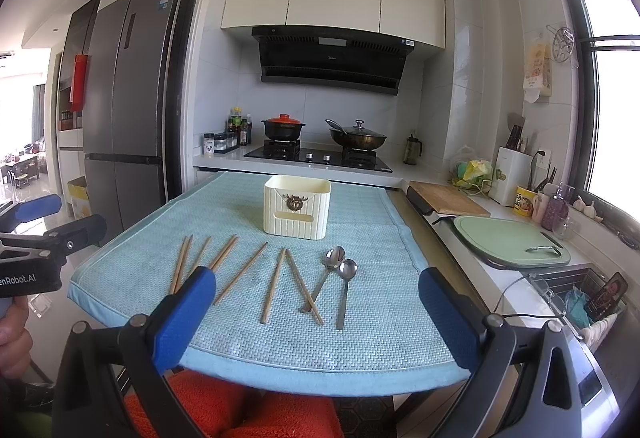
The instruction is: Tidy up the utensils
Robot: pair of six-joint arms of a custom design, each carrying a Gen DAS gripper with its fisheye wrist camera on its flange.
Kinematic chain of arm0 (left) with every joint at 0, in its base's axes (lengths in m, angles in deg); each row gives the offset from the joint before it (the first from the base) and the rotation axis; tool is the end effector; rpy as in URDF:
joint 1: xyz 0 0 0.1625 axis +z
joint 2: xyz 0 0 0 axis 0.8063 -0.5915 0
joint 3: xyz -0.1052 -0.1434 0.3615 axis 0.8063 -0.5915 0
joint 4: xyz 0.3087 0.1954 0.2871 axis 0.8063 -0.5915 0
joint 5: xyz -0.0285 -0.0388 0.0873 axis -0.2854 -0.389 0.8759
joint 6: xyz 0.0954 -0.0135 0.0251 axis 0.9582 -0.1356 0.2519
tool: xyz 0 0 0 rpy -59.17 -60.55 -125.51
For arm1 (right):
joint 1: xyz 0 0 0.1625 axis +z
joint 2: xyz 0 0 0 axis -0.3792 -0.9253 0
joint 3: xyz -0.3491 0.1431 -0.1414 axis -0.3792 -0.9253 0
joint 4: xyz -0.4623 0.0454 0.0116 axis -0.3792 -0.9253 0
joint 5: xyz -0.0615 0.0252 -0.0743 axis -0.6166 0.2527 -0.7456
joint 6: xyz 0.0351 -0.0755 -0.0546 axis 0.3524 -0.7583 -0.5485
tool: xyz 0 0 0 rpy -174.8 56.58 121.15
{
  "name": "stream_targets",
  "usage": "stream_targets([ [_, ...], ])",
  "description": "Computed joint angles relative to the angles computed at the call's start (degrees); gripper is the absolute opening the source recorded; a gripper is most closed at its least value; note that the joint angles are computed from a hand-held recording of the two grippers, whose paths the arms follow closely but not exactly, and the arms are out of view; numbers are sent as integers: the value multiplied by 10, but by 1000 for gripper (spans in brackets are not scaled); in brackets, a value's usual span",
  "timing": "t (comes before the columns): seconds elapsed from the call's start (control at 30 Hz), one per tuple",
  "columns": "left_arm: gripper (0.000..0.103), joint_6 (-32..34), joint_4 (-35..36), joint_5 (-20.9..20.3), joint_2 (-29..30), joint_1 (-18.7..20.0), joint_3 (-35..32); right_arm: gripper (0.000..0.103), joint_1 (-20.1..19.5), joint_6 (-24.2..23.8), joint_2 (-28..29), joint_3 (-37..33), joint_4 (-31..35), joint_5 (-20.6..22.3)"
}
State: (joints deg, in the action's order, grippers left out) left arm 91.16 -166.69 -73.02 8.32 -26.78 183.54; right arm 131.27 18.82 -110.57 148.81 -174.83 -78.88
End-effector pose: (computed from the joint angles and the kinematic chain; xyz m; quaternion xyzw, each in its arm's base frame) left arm -0.4599 -0.4671 0.1487 0.3585 0.7999 -0.4411 0.1927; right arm 0.2004 -0.3864 0.3967 0.1456 -0.6992 0.5586 0.4218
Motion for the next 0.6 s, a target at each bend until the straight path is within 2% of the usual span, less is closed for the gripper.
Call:
stream_targets([
  [0.6, 103, -68, 124, 9, 35, 35, -63, 103, -37, 42, 2, -33, 90, 11],
])
